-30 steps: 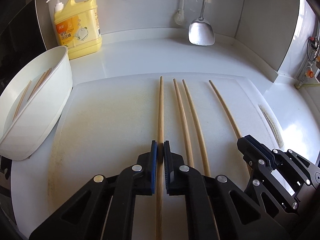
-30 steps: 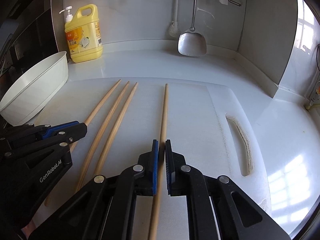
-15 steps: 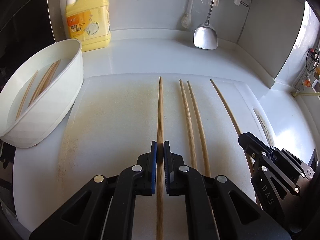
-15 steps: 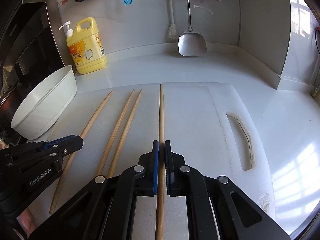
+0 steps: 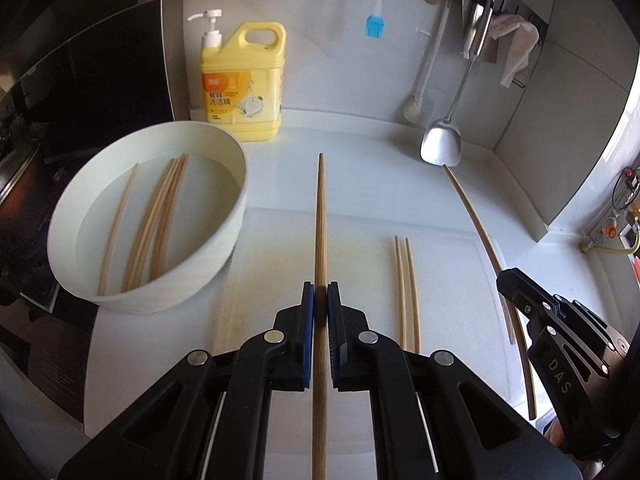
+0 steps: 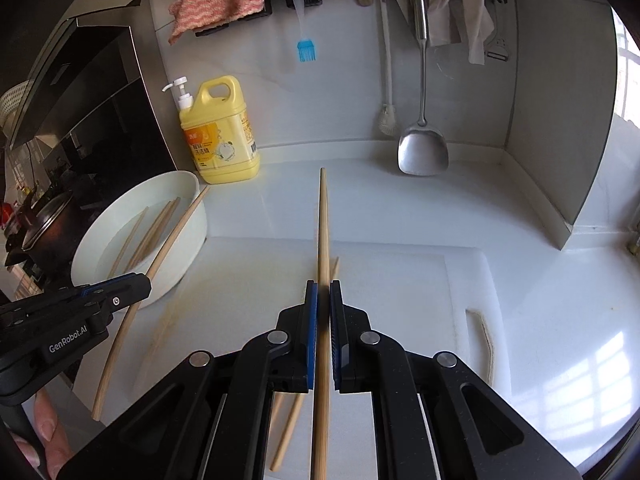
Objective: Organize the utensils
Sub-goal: 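Carry the held chopstick with the left tool into the basin while the right tool carries its own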
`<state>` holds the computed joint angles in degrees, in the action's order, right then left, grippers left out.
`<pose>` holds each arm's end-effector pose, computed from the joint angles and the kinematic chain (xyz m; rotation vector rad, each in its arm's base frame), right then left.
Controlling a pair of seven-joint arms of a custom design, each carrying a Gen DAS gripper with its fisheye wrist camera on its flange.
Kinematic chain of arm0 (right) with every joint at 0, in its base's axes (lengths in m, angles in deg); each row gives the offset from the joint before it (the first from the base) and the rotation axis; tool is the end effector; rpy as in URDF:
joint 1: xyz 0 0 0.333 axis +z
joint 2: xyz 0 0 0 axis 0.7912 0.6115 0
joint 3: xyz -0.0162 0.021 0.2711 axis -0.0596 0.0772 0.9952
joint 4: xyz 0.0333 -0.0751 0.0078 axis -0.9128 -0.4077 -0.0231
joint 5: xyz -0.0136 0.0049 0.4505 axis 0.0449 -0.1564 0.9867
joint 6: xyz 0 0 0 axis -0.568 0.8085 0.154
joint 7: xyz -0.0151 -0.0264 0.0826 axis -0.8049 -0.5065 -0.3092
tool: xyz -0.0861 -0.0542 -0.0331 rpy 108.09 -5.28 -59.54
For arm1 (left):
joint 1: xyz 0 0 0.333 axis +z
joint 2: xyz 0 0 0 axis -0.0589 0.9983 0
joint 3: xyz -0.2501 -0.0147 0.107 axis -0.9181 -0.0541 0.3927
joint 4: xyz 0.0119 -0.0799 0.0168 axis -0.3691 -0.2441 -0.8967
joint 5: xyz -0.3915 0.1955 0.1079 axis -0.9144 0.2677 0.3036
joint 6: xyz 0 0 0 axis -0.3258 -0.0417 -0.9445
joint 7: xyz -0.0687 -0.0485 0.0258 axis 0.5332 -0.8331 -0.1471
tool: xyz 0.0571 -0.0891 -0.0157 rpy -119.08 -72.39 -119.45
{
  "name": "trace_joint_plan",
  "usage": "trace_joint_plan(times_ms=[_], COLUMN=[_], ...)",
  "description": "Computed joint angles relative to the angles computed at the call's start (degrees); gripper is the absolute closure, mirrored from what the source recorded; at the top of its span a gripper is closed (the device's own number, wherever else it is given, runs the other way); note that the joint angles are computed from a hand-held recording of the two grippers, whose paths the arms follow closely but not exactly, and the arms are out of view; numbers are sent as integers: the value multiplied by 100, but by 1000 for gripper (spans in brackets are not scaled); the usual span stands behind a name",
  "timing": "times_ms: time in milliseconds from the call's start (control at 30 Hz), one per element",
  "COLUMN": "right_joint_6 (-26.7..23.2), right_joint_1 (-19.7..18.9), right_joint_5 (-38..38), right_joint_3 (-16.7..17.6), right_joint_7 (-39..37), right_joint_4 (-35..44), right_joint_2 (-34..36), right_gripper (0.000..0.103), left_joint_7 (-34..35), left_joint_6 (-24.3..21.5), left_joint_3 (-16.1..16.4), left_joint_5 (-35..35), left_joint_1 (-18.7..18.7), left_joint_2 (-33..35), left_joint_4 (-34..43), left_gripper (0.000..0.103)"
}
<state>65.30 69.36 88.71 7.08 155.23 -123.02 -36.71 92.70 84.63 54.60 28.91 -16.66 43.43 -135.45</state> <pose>0.4595 0.0769 0.6137 -1.9015 1.4467 -0.4734 0.4397 -0.3391 0.6186 -2.0316 1.6494 -0.7191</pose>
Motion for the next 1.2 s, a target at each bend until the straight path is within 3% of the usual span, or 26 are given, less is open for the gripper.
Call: trace_joint_plan(times_ms=[233,567,833,1200], right_joint_6=[194,341,-13,-532], right_joint_1=[288,577,667,658], right_joint_5=[32,-112,-102,21], right_joint_3=[413,974,1220,1433], right_joint_7=[396,1179,1474,1672], right_joint_4=[757,2248,3235,4199], right_joint_2=[703,2324,3418,4460], right_gripper=[97,97,97,97], left_joint_7=[714,2028,2637,3056], left_joint_6=[177,423,482,442], left_joint_3=[426,908,1138,1323], left_joint_5=[-138,-574,-1006,-1434], left_joint_1=[258,878,1228,1420], left_joint_2=[-475,-728,-508,-153], left_joint_4=[-274,-591,-688,-696], left_gripper=[96,96,96,96])
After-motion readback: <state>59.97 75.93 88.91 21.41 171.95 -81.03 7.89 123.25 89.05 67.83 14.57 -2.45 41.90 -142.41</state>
